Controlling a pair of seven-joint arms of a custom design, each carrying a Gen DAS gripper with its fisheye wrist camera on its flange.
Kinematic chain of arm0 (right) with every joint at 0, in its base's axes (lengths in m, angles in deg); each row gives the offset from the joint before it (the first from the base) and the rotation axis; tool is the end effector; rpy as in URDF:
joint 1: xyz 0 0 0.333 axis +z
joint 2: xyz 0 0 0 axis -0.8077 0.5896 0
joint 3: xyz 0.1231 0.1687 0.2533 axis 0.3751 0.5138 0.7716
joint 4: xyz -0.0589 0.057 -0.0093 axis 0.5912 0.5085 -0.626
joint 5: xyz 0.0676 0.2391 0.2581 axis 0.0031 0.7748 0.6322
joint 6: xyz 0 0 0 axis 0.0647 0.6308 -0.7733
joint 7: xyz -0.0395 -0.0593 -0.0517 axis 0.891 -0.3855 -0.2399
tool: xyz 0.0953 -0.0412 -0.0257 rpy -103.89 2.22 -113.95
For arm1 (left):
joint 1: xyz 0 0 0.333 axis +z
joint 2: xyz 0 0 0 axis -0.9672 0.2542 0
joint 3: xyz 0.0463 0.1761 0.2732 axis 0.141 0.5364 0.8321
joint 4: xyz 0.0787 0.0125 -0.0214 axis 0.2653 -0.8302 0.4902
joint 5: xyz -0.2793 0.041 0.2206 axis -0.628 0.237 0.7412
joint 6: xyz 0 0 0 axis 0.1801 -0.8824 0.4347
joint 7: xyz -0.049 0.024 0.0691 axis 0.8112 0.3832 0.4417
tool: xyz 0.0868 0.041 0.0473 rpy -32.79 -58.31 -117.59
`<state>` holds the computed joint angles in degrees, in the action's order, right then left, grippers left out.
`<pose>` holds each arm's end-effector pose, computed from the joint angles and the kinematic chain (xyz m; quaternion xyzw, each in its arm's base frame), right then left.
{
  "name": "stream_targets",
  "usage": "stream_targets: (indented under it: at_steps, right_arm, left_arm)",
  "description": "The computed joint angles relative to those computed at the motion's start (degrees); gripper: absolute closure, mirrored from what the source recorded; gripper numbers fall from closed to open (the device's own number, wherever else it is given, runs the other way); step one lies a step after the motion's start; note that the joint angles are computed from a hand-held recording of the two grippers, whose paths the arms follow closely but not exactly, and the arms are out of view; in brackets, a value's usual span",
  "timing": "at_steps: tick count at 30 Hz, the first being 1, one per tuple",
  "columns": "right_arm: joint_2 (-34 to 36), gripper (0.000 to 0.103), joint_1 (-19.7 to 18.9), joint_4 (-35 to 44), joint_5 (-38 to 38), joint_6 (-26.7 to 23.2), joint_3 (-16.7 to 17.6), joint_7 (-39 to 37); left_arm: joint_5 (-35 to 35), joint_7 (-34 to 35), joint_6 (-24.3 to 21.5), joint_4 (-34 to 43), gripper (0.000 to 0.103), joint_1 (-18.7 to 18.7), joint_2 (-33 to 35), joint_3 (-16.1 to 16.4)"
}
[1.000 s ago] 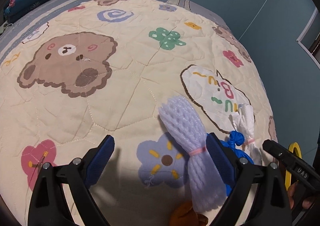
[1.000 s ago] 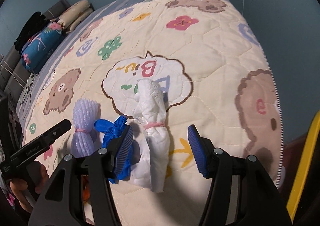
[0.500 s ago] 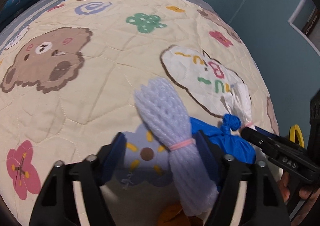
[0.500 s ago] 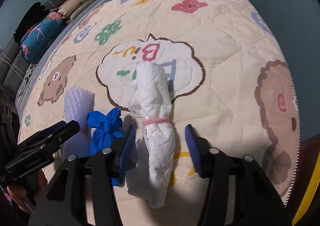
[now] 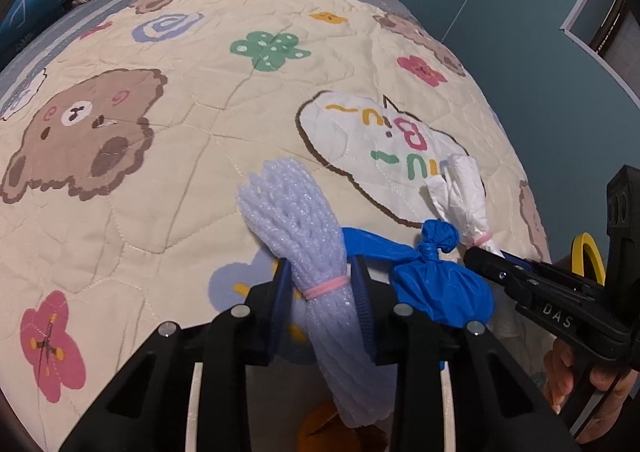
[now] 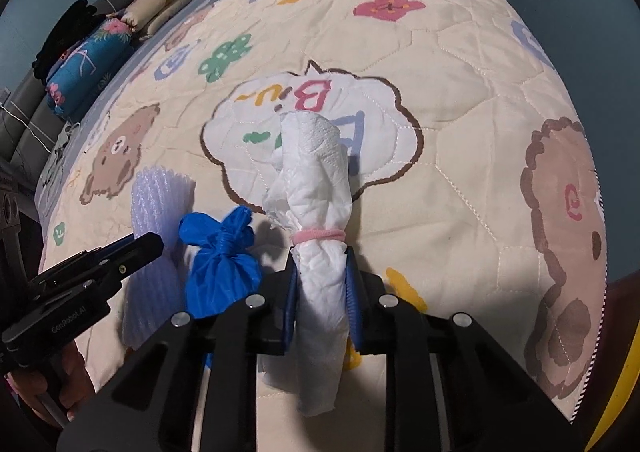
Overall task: Collect trash
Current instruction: 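Lift the foam net and tissue bundle off the bed with both tools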
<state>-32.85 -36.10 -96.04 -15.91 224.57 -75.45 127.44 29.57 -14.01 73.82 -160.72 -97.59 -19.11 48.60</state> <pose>0.5326 0.1999 0.4396 -0.7090 0.6484 -0.0705 0.2683 0.5005 -0.3682 0.4494 -0.6935 0.6568 -0.2821 0.0897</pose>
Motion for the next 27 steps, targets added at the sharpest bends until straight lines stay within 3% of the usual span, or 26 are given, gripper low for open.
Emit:
stream_targets:
  at_steps: [11, 27]
  right_arm:
    - [-5.90, 0.083, -0.16, -3.37, 4.01, 1.70, 0.59, -2.12]
    - [-18.92, 0.083, -0.96, -11.52, 0.75, 1.31, 1.24, 0.58]
  left_arm:
    - [3.76, -5.08, 0.49, -4.89, 0.075, 0.35, -6.53, 0.26]
    - [7.40, -9.49, -0.17, -7.08, 0.076, 0.53, -12.75, -2.38]
